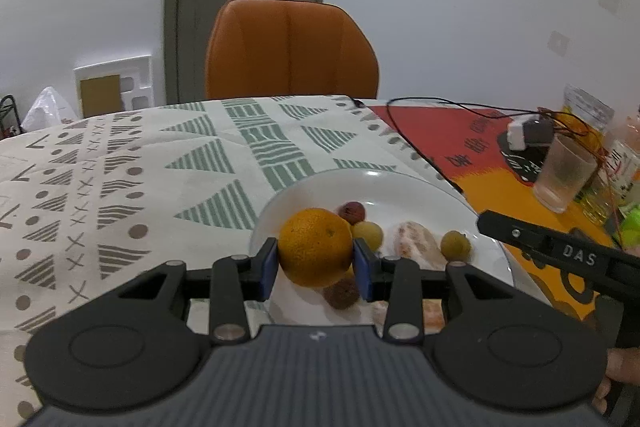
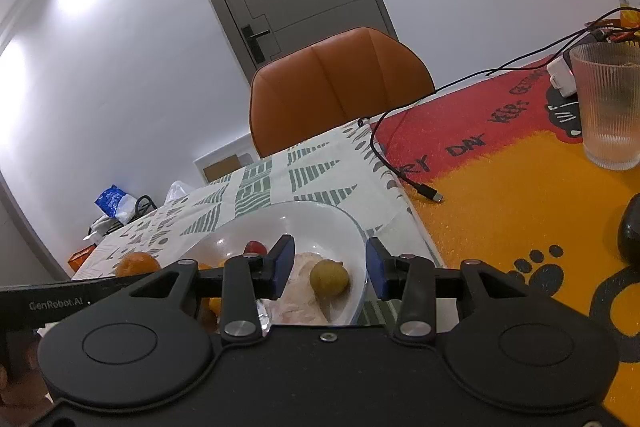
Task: Organize fruits
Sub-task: 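Carry the green fruit and orange over the white plate and open both tools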
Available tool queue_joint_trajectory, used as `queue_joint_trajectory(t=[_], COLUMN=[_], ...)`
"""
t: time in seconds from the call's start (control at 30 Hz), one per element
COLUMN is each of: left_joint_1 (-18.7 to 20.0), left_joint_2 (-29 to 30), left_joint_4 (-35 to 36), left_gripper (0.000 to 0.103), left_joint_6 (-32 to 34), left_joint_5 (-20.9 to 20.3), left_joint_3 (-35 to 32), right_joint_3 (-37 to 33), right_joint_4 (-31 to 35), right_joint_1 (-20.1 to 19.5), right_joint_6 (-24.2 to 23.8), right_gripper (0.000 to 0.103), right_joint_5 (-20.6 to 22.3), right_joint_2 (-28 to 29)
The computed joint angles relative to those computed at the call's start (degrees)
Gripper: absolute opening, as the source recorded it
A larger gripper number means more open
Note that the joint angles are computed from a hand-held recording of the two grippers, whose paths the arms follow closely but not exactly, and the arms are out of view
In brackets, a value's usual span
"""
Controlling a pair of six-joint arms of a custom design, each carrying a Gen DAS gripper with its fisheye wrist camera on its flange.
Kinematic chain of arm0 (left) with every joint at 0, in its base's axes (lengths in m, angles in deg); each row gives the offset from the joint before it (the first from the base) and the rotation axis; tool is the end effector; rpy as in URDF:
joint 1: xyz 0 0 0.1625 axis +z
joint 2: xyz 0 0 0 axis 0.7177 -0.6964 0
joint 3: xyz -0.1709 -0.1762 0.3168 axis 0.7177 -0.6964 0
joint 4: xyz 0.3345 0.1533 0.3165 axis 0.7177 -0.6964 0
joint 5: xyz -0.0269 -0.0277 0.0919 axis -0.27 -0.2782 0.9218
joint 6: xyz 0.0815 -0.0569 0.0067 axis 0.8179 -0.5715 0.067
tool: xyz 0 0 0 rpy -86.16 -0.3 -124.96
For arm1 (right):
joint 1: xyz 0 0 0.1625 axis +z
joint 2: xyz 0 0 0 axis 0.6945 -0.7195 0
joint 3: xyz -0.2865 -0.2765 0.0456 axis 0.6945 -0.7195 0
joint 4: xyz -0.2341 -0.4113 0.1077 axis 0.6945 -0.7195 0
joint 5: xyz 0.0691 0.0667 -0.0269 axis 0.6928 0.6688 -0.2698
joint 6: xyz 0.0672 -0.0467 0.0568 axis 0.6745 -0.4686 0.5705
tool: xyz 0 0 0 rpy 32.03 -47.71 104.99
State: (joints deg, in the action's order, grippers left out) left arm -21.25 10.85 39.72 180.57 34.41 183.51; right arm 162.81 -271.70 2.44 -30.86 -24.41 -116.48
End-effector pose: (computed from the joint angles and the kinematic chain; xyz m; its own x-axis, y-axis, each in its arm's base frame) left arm -0.3450 -0.3830 -0.0548 -0.7411 0.3724 -0.5587 0.6537 0.5904 -0.4734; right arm -0.0731 -0.3410 0.2896 -0.9389 0.0181 0.3437 -0.2982 0.4559 -0.8386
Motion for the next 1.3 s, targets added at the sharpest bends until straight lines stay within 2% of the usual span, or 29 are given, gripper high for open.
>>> queue_joint_trajectory(t=[0.27,0.53,0.6,0.77,0.9,1.07,1.27,1.3], left_joint_1=[-0.6,-1.3,-1.6,-2.3,-2.6,-3.0,-3.8,-3.9], left_joint_2=[-0.1,-0.6,-0.7,-1.1,-1.0,-1.6,-1.8,-1.9], left_joint_4=[0.1,0.9,1.4,1.8,3.0,3.9,5.7,5.9], left_gripper=[0.038,0.042,0.045,0.063,0.066,0.077,0.083,0.084], left_joint_6=[0.4,0.0,-0.4,-2.0,-4.0,-6.0,-9.0,-9.6], left_joint_5=[1.9,-0.6,-1.2,-2.7,-4.1,-6.0,-8.6,-9.0], left_joint_3=[0.2,0.8,0.9,1.7,1.9,2.8,3.8,4.0], right_joint_3=[0.5,1.0,1.2,2.1,2.9,3.7,5.3,5.5], right_joint_4=[0.4,0.9,1.2,2.7,4.0,5.3,6.6,6.6], right_joint_1=[0.3,0.4,0.2,-0.2,-0.3,-0.6,-0.9,-0.9], right_joint_6=[0.1,0.2,0.3,-0.3,-1.0,-1.6,-2.9,-3.0], right_gripper=[0.043,0.044,0.046,0.052,0.057,0.062,0.082,0.089], right_joint_5=[0.0,0.4,0.9,2.0,2.4,2.5,3.6,3.6], right_joint_2=[-0.5,-1.1,-1.7,-3.7,-5.2,-6.7,-9.4,-9.7])
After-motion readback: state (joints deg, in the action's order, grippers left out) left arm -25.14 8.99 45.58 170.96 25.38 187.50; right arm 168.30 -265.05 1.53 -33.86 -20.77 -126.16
